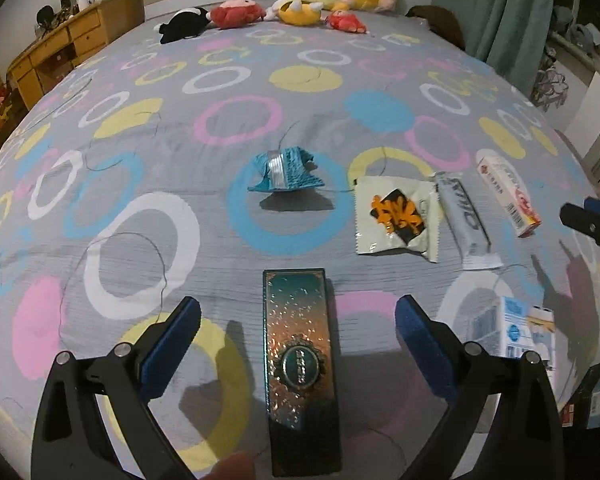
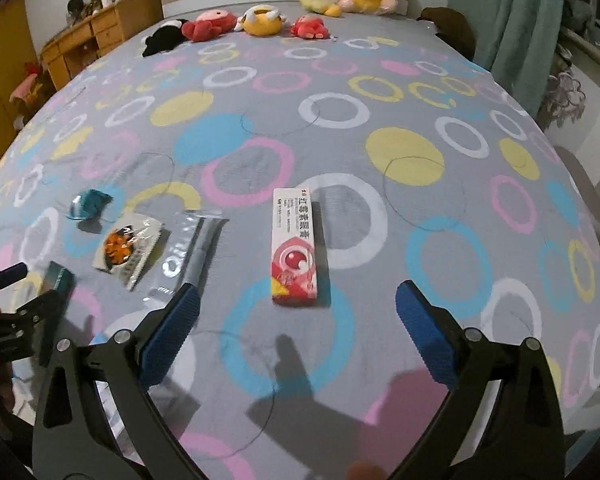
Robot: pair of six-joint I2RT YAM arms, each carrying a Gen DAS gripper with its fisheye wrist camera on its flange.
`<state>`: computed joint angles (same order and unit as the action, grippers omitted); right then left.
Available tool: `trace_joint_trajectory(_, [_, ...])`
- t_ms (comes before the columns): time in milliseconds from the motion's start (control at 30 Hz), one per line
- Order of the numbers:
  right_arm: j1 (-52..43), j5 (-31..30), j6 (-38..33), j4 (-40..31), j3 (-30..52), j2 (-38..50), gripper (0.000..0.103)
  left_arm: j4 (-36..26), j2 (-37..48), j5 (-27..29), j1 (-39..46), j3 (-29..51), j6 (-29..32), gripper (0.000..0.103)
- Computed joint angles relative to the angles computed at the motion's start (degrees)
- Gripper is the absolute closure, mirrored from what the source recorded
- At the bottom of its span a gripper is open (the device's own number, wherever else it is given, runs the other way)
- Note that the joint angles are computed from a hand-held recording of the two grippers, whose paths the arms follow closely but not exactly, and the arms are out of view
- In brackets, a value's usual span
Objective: Collect trash
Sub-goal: 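Grasp the green-gold box with the left tool while the right tool grasps the medicine box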
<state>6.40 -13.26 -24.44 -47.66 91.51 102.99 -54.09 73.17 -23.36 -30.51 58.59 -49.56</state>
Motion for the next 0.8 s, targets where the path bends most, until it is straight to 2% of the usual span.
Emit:
trace_joint_trajectory(100, [-0.7,-1.9,2.4,0.2,0.7,2.7,0.007,-1.3,1.2,0.7,1.0,0.5,-0.2,0.008])
trace_joint_trajectory(300, [2.2,3.1,0.6,1.0,2.6,7.1,0.007,-2.1,0.5,3.6,2.9,0.1,-0.2,0.008])
trace_joint_trajectory(667, [4.0,6.8,1.8,-1.4,9.0,14.7,0.007,-1.9,3.0,4.8,2.3,-0.7,0.1,0.008])
trace_joint_trajectory(800, [3.9,6.3,1.9,-2.5,11.1,17.2,0.007,-1.8,4.1,5.1,2.7,-0.5,0.5,0.008])
